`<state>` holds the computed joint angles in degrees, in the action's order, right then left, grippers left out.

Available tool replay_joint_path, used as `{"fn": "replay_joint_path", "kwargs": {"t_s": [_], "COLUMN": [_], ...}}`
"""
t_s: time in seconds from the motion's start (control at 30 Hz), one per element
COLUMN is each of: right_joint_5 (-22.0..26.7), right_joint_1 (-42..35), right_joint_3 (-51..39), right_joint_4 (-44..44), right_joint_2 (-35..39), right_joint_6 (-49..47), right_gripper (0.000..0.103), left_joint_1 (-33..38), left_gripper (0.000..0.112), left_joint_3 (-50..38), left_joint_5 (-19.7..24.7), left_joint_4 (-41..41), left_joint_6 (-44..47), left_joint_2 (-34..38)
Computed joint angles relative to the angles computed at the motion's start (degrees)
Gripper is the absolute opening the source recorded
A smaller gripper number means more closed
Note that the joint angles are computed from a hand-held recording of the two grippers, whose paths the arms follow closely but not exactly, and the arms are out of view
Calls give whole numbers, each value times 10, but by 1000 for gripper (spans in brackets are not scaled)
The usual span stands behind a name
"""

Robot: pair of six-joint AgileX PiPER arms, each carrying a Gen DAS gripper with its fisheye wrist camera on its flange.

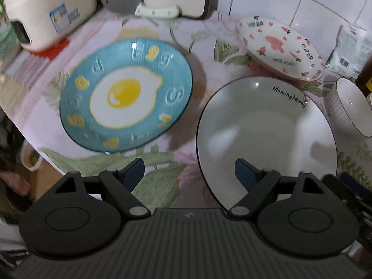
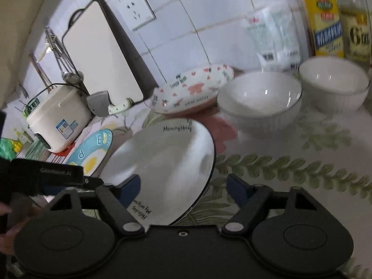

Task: Organize plates and bowls
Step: 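Move the right gripper to the white Morning Honey plate rim and grasp it, then lift the white plate with the right gripper and carry it toward the bowls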

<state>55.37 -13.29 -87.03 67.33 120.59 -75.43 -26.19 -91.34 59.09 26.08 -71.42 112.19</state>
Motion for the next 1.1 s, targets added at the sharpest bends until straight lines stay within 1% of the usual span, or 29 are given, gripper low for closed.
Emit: {"fn": "replay_joint_path", "kwargs": {"t_s": [0.03, 0.07, 0.13, 0.17, 0.23, 0.27, 0.3, 0.33, 0.4, 0.47, 0.53, 0.6, 0.63, 0.73, 0.8, 0.93, 1.1], "right_joint_5": [-1, -7, -19, -24, -30, -32, -37, -44, -57, -44, -33, -31, -29, -13, -16, -4, 6], "right_joint_1": [3, 7, 12, 13, 15, 15, 17, 19, 24, 18, 14, 15, 16, 11, 7, -8, -38], "right_joint_3": [-3, -2, 4, 4, 5, 4, 0, -4, -16, -28, -38, -43, -50, -59, -40, -31, 0], "right_joint_4": [-1, 1, 12, 16, 26, 29, 27, 22, 10, 25, 28, 13, 1, -18, -21, -50, -56], "right_joint_2": [7, 11, 16, 20, 24, 27, 30, 32, 42, 56, 65, 63, 62, 61, 45, 30, -1], "right_joint_6": [4, 7, 9, 11, 12, 14, 21, 30, 46, 45, 48, 60, 75, 104, 87, 115, 100], "right_gripper": [74, 72, 62, 61, 50, 47, 39, 30, 18, 16, 15, 16, 16, 16, 17, 17, 17], "left_joint_1": [1, 2, 9, 14, 24, 29, 33, 36, 36, 28, 14, 5, 7, 14, 6, -18, -31], "left_gripper": [76, 71, 64, 60, 45, 40, 34, 27, 21, 22, 24, 24, 24, 24, 24, 24, 24], "left_joint_3": [10, 21, 40, 48, 63, 72, 90, 98, 109, 105, 86, 73, 73, 81, 76, 64, 63], "left_joint_5": [-10, -21, -52, -70, -97, -112, -139, -160, -186, -182, -157, -140, -140, -146, -131, -103, -110], "left_joint_4": [2, 5, -2, -9, -24, -31, -34, -32, -27, -6, 17, 33, 33, 9, 2, -1, -41], "left_joint_6": [-5, -11, -9, -6, -2, -2, -5, -11, -19, -30, -42, -47, -43, -14, -1, 22, 46], "left_joint_2": [-3, -7, -13, -14, -15, -16, -23, -23, -25, -17, -3, 6, 6, -4, -6, -10, -19]}}
